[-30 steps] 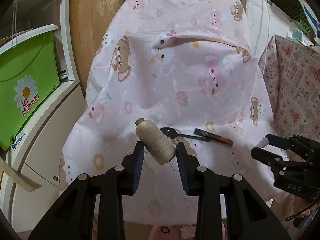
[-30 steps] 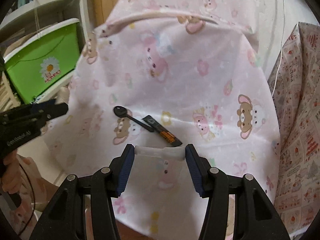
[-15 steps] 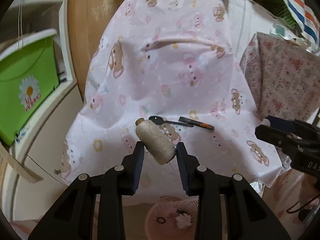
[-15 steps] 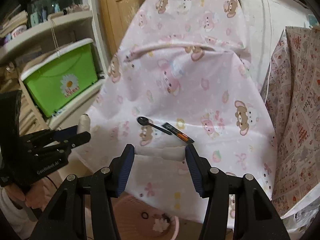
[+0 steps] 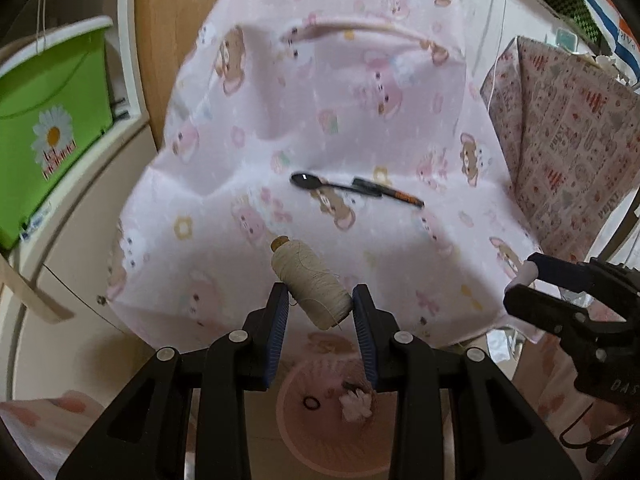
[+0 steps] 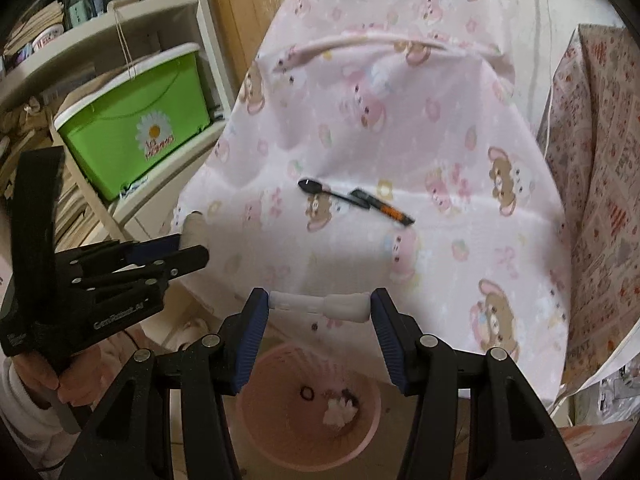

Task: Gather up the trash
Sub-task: 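Carry the spool and white tube down over the wastebasket with both tools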

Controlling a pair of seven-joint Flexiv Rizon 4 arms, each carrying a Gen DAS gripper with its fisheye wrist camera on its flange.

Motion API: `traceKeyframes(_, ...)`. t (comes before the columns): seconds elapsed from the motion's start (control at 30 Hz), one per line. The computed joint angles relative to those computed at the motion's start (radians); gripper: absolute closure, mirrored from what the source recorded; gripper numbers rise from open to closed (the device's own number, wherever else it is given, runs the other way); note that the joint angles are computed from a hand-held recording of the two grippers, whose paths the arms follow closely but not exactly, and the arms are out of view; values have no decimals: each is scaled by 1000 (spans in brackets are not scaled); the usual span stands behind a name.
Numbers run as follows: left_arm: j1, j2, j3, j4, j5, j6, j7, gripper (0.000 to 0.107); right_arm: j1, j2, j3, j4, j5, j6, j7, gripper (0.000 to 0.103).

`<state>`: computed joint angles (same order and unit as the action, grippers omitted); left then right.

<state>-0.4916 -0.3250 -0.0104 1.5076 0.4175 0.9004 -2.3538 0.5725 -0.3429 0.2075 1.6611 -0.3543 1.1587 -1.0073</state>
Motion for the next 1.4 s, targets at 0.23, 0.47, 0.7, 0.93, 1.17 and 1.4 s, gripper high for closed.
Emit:
traceKeyframes(0.23,65,-15,-73,67,-211,43,177,75,-9,-11,33,5,44,-43,-67,48)
traceKeyframes(0.47,60,-38,-83,75,-323,-29,274,75,-24,-35,71,-26,149,-126,-160,48)
traceKeyframes(0.7,51,-61,-76,74,-371,-97,290,75,4,-59,55,-30,152,-188,-180,48)
traceKeyframes(0.93,46,-98,-61,47,-357,-178,269,75,13,-101,54,-58,174,-267,-183,48)
traceKeyframes(1.17,47,-159,-58,17,-373,-270,255,75,39,-161,34,-81,143,-352,-164,48)
traceKeyframes(1.4,48,-205,-50,-4,-378,-324,230,75,67,-225,17,-112,108,-417,-153,48)
